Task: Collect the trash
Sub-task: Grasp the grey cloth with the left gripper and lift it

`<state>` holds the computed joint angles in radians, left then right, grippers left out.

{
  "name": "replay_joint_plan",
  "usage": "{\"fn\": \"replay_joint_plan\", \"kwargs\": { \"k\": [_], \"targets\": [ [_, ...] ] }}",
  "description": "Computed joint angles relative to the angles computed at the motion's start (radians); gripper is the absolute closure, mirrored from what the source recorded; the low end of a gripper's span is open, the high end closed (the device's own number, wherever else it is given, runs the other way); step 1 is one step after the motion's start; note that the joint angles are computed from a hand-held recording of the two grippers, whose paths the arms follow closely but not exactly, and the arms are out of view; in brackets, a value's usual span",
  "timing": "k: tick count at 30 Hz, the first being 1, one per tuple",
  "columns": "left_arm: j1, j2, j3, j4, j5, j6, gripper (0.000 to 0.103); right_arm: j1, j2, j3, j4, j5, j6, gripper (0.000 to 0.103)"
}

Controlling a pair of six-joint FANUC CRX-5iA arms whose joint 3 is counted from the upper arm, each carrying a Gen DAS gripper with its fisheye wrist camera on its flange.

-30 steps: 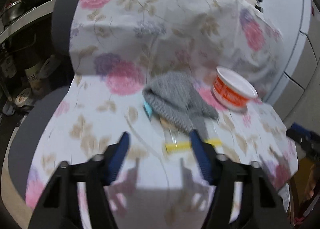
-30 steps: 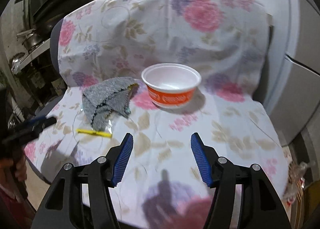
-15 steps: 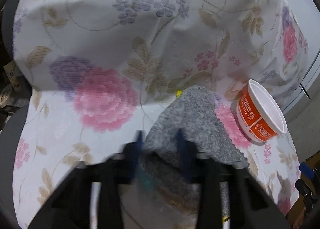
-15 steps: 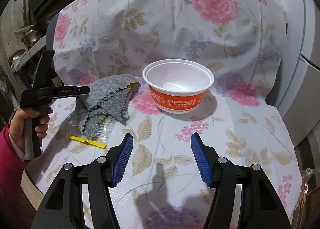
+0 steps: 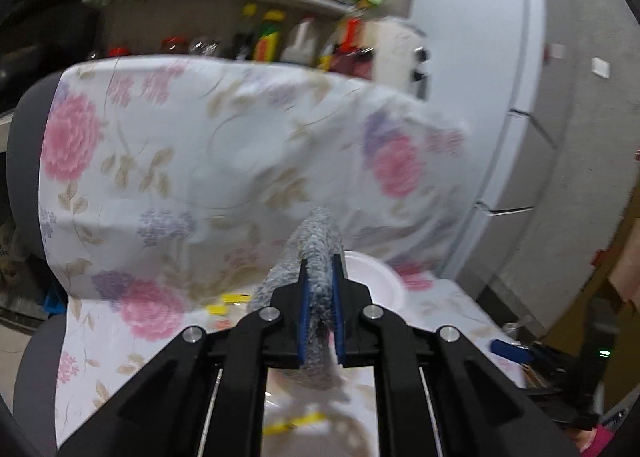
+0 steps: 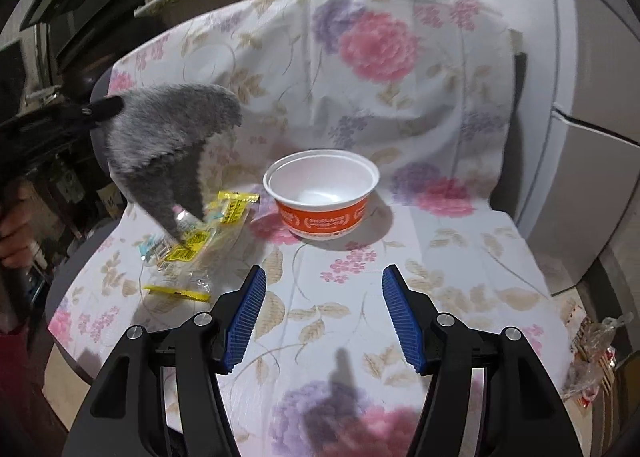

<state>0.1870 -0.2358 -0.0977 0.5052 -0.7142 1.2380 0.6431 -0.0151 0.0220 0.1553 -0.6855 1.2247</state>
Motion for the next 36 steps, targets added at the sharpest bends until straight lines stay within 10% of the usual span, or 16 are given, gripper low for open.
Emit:
{"fn": "replay_joint_plan", "kwargs": {
  "k": [6,11,18,23,26,33,36],
  "targets": [
    [0.011,-0.124,-0.167,0.084,-0.026,-0.001,0.096,-0.002,-0.069,-0.064,0.022,0.009,-0.038,0.039],
    [0.087,-0.18,-0.27,-0.1,-0.155,0.196,0.092,0.006,-0.091,-0.091,0.016,-0.007,-0.03,0.039],
    [0.108,-0.258,-0.331,-0.178,-0.196,0.242,0.036,0.021,-0.102,-0.106,0.0,-0.016,-0.016,0.036],
    [0.071,-0.205,-0.286,-0.231,-0.199,0.254,0.019,0.03,-0.1,-0.105,-0.013,-0.023,0.002,0.035],
    [0.069,-0.172,-0.305,-0.181,-0.174,0.239,0.021,0.04,-0.097,-0.103,-0.013,-0.03,0.009,0.035],
    [0.012,-0.112,-0.276,-0.217,-0.141,0.25,0.09,0.061,-0.095,-0.109,0.019,-0.032,-0.001,0.033],
    [0.016,-0.144,-0.285,-0.176,-0.115,0.214,0.093,0.069,-0.088,-0.102,0.032,-0.032,-0.004,0.033]
  ]
}}
